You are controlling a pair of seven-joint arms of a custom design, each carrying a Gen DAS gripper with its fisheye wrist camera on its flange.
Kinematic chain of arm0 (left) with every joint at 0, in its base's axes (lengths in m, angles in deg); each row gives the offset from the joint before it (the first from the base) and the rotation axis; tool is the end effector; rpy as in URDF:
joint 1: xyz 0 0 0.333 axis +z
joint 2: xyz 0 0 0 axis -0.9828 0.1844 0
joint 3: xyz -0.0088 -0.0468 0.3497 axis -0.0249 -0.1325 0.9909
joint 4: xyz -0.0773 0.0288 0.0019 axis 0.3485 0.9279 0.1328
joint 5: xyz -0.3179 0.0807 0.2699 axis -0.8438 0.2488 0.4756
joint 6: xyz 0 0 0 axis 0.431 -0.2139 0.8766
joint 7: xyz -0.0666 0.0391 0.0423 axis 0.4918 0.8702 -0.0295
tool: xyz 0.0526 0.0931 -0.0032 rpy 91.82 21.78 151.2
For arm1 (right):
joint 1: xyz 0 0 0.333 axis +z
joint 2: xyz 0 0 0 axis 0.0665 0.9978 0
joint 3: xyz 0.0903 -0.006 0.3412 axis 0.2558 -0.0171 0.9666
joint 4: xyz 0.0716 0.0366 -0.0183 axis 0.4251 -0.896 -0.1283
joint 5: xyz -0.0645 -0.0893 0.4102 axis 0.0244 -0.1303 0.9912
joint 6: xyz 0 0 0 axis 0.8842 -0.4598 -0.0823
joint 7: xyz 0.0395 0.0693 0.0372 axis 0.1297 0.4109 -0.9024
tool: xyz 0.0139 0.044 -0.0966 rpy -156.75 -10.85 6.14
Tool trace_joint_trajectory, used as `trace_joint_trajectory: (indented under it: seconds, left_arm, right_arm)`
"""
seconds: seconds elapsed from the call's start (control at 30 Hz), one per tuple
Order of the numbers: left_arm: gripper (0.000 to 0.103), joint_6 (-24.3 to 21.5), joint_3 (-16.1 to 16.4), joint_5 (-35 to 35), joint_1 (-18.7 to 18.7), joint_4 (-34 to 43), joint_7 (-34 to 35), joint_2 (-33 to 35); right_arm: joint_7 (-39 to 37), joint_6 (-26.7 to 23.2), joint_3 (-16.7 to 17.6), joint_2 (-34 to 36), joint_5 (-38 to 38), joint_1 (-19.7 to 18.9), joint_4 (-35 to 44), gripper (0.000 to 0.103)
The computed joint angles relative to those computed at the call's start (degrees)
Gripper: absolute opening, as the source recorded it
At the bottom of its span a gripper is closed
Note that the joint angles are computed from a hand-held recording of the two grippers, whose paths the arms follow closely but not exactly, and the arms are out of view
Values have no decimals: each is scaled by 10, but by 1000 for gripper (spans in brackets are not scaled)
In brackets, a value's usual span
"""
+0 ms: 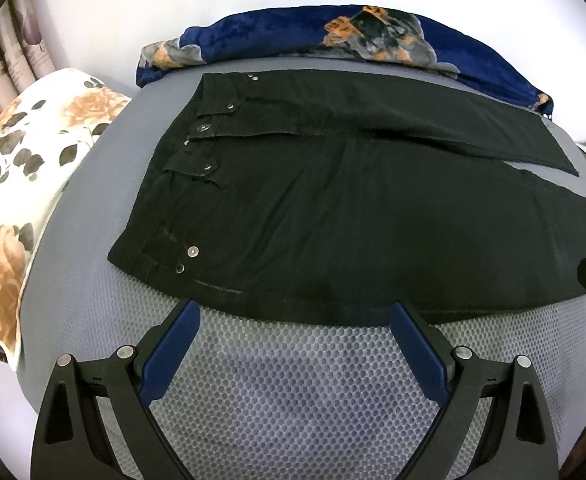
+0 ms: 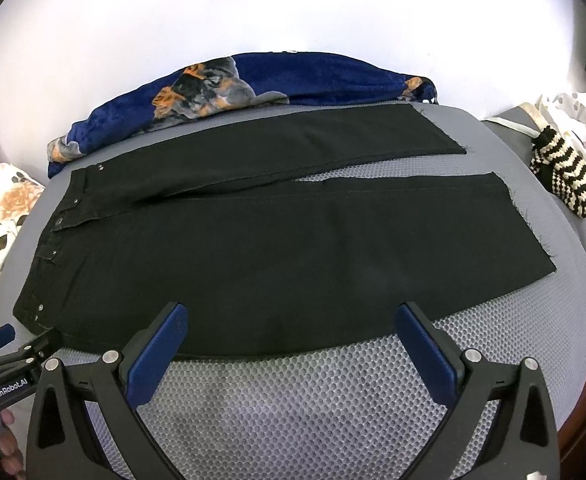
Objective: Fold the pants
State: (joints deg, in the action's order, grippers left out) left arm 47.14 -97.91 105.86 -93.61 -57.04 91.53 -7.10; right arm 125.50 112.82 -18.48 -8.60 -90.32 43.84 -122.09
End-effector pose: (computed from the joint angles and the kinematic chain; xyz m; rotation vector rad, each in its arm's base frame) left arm 0.4534 -0.2865 0.5938 -2.0361 1.7670 -0.4063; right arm 0.4244 0.5004 0.5197 -1.6280 1.8314 -0.7238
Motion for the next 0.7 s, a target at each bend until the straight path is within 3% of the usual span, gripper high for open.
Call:
trace_joint_trajectory:
  seconds: [0.43, 0.7]
  left_arm:
    - [95, 15, 7, 5, 5, 11, 11, 14]
    - [95, 87, 41, -23, 26, 21, 71, 28]
  right_arm:
    - [-6, -6, -3, 4, 0, -2, 11, 103]
    - [-19, 30, -12, 10, -2, -13, 20, 103]
